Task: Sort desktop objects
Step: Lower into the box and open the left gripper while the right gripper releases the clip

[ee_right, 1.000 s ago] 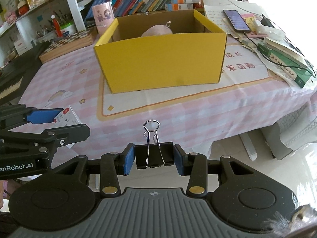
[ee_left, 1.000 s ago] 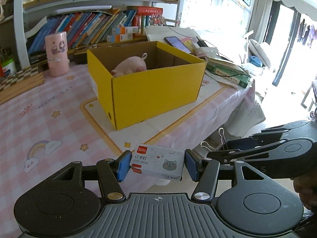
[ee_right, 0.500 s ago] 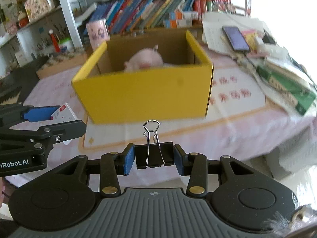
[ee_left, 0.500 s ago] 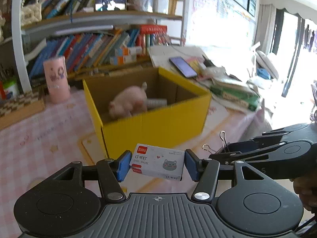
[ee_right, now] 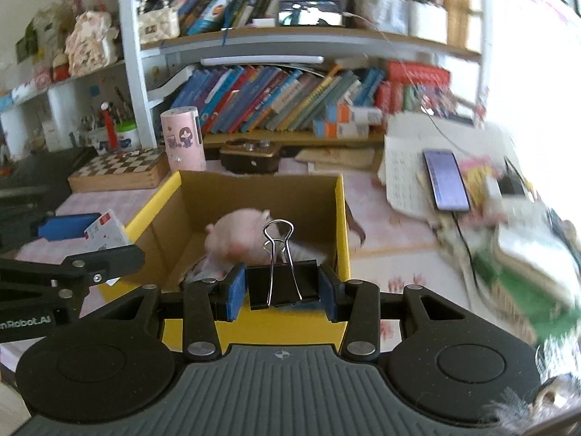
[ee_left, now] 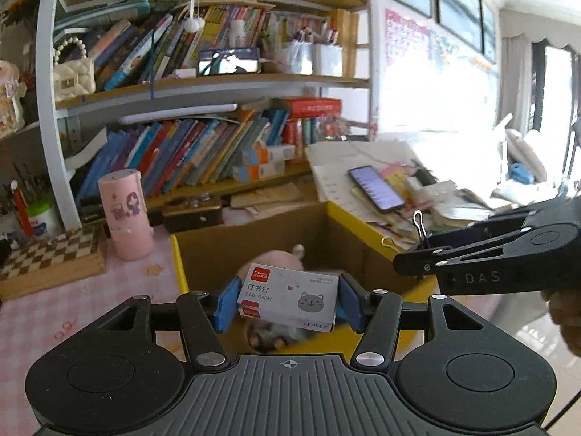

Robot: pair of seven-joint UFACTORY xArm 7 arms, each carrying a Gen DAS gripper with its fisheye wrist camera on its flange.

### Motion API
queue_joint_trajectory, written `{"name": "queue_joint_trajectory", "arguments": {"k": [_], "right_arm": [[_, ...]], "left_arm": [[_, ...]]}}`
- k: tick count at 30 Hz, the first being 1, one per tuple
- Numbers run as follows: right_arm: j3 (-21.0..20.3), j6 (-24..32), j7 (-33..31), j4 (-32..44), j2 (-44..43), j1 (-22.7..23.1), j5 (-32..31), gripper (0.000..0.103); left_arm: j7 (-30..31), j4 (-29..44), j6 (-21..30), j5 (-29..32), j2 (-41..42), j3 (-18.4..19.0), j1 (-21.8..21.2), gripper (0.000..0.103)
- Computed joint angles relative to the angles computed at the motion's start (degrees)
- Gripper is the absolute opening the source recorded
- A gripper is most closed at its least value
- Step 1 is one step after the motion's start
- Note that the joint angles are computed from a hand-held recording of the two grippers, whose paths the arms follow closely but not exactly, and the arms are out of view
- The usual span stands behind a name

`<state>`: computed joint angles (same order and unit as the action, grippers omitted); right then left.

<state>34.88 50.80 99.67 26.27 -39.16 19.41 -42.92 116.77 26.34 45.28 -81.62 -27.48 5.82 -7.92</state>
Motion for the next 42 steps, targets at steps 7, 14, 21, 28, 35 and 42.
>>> {"name": "queue_joint_trajectory", "arguments": {"k": [7, 14, 21, 28, 35, 42], "right_arm": [[-8.3, -10.0, -15.4, -0.4, 7.2, -4.7, -7.1, 0.039], [-13.2, -15.1, -30.0, 1.9, 15.6, -6.2, -9.4, 0.039], [-18.1, -18.6, -40.6, 2.9, 19.2, -6.4, -3.5, 0.039], [-18.0, -19.0, -44.8, 3.5, 21.0, -7.7, -1.4, 0.039], [-17.1, -22.8, -41.9, 0.4, 16.7, -8.9, -1.7, 0.050], [-9.5, -24.3, -30.8, -4.5, 3.5, -11.7, 0.7, 0.056]], "left_arm": [[3.5, 4.0, -13.4, -6.8, 9.0, -7.6, -3.8, 0.057], [-0.9, 6.1, -17.3, -5.5, 14.1, -9.2, -5.2, 0.057], [-7.0, 6.3, -16.1, -0.7, 14.4, -8.7, -5.7, 0.057], [-7.2, 5.9, -16.6, -2.4, 14.1, -8.4, -6.4, 0.059], [2.8, 2.2, -14.0, -12.2, 8.6, -7.8, -5.1, 0.077], [-0.2, -2.8, -10.1, -12.5, -1.8, -4.9, -1.4, 0.087]]}}
